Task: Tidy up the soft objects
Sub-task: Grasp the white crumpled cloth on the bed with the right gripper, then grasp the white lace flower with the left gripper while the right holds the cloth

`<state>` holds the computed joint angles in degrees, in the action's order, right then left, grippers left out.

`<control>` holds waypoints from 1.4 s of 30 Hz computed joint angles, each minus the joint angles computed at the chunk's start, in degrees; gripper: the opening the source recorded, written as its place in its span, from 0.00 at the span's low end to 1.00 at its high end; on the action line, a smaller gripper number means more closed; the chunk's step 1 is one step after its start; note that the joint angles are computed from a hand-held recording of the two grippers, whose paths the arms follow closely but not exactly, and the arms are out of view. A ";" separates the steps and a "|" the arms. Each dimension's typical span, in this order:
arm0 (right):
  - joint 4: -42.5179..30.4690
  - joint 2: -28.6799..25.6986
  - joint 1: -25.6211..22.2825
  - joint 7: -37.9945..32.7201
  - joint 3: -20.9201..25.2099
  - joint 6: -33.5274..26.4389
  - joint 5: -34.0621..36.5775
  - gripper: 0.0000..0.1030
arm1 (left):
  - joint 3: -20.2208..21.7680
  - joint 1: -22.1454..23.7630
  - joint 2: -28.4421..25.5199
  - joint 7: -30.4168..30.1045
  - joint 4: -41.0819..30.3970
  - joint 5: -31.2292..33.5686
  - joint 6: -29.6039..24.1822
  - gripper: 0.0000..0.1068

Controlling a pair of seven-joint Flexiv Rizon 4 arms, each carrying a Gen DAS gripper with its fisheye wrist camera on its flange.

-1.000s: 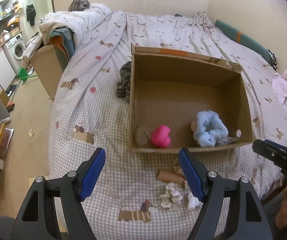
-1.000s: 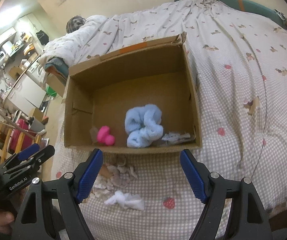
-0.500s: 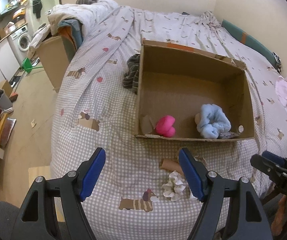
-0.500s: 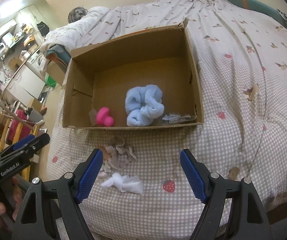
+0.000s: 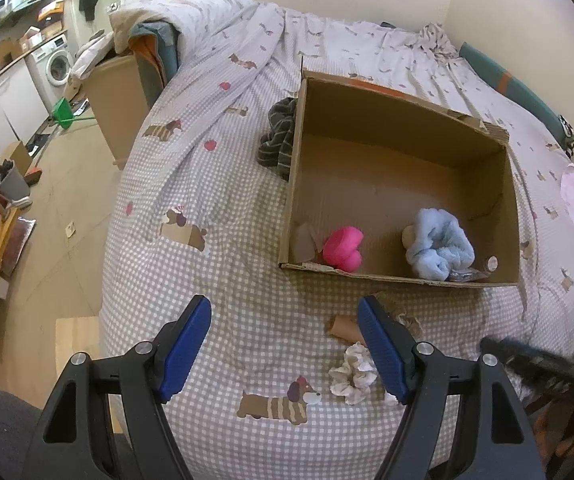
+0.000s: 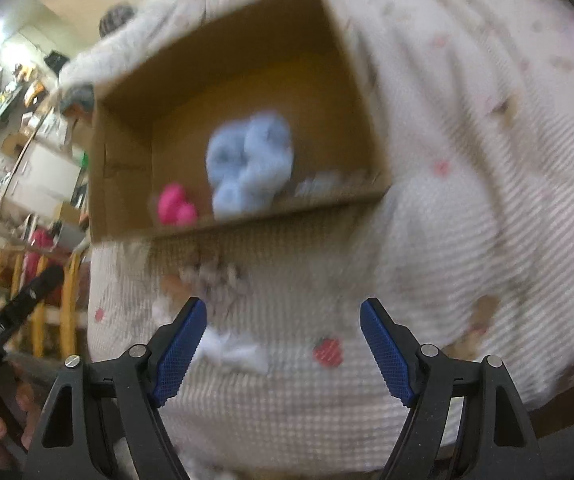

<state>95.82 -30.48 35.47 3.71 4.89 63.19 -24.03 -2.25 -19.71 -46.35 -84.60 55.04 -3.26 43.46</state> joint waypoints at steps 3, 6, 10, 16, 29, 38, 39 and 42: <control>-4.95 -4.67 -4.04 -8.30 6.51 1.46 7.60 0.81 | 0.30 -0.01 -0.33 -0.61 -0.69 0.07 -1.03 0.69; -10.47 -7.84 -3.79 -14.29 7.89 -2.49 10.46 0.81 | 0.52 0.15 -0.74 -1.87 -1.51 -0.10 -2.18 0.69; -17.33 -11.69 -2.75 -19.47 8.22 -6.81 13.74 0.81 | 0.54 0.34 -1.33 -2.67 -2.45 -0.14 -3.78 0.69; -26.25 -15.62 -0.61 -25.44 6.72 -18.40 14.91 0.44 | 0.91 0.07 -1.75 -3.22 -3.06 0.84 -4.77 0.69; -15.23 -8.42 2.47 -23.09 1.16 -6.27 12.90 0.25 | -0.89 0.27 -3.23 -0.14 -4.15 -0.45 -8.12 0.68; -3.90 -1.50 1.75 -9.34 -1.49 -0.27 4.81 0.25 | -2.82 -1.09 -7.00 6.23 -7.04 -3.34 -16.34 0.65; -2.85 -1.04 1.87 -8.30 -1.56 0.17 3.98 0.25 | -2.59 -1.48 -7.80 6.43 -8.00 -3.21 -17.42 0.62; -2.68 -1.06 1.23 -6.95 -0.88 -0.26 3.02 0.25 | -2.59 -1.81 -10.31 7.09 -11.68 -3.87 -22.11 0.40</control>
<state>93.15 -31.53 36.70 -3.25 4.01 62.92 -21.02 -4.84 -21.52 -56.65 -77.51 43.36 -7.13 21.34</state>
